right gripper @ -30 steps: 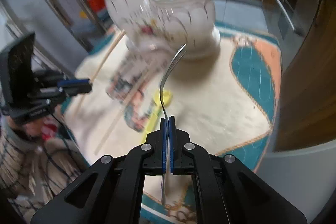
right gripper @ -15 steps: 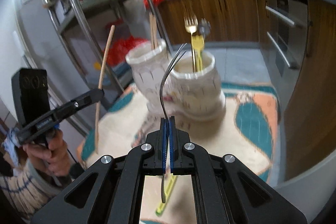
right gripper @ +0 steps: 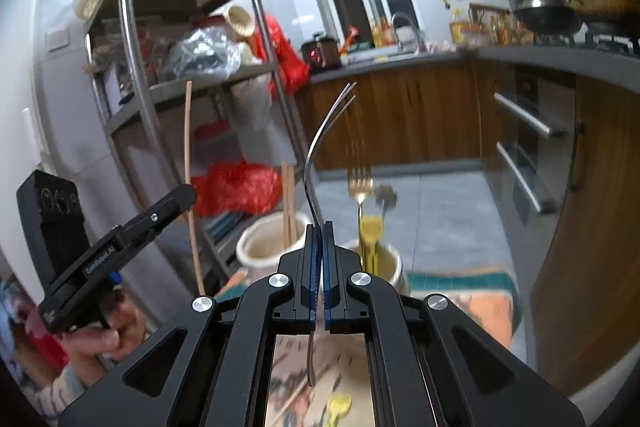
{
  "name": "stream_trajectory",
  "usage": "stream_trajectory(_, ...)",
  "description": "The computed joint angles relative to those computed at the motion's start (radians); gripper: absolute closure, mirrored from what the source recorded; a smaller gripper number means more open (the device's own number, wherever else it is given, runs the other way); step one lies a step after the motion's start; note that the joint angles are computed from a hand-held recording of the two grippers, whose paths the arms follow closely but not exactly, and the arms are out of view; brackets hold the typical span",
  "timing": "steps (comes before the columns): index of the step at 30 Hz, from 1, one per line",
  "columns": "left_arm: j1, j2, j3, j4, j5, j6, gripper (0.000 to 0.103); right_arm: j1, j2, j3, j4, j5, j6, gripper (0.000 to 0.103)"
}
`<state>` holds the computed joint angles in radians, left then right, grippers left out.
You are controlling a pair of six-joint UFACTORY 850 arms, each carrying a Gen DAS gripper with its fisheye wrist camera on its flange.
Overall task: Organize utensils
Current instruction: 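Lift the silver fork and chopstick and carry them over the holder, then open both tools to drop the fork and chopstick into the cups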
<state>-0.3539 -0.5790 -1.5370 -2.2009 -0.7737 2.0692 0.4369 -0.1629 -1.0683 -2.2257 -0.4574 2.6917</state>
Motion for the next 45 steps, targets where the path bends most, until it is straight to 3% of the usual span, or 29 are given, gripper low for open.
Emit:
stream_trajectory(4,-0.015,-0.041,-0.058,-0.071,0.016,0.056,0.097,0.002,-0.039,-0.027,-0.011,-0.091,-0.011,0.1)
stream_trajectory(8,-0.02,-0.074,-0.11,-0.112,0.008,0.105,0.097,-0.014,-0.077,-0.055,-0.092,-0.115,0.059,0.1)
stream_trajectory(17,-0.039,-0.154,-0.207,-0.143,0.086,0.181,0.097,-0.004,-0.163,-0.133,0.012,-0.249,-0.119,0.1)
stream_trajectory(33,-0.052,-0.108,-0.093,-0.108,0.185,0.24,0.097,-0.014,-0.217,-0.157,0.153,-0.133,-0.25,0.099)
stream_trajectory(40,-0.055,-0.117,-0.119,-0.037,0.254,0.183,0.097,-0.021,-0.245,-0.179,0.241,-0.062,-0.337,0.099)
stream_trajectory(45,-0.054,-0.116,-0.121,-0.006,0.258,0.179,0.097,-0.029,-0.249,-0.182,0.262,-0.046,-0.338,0.099)
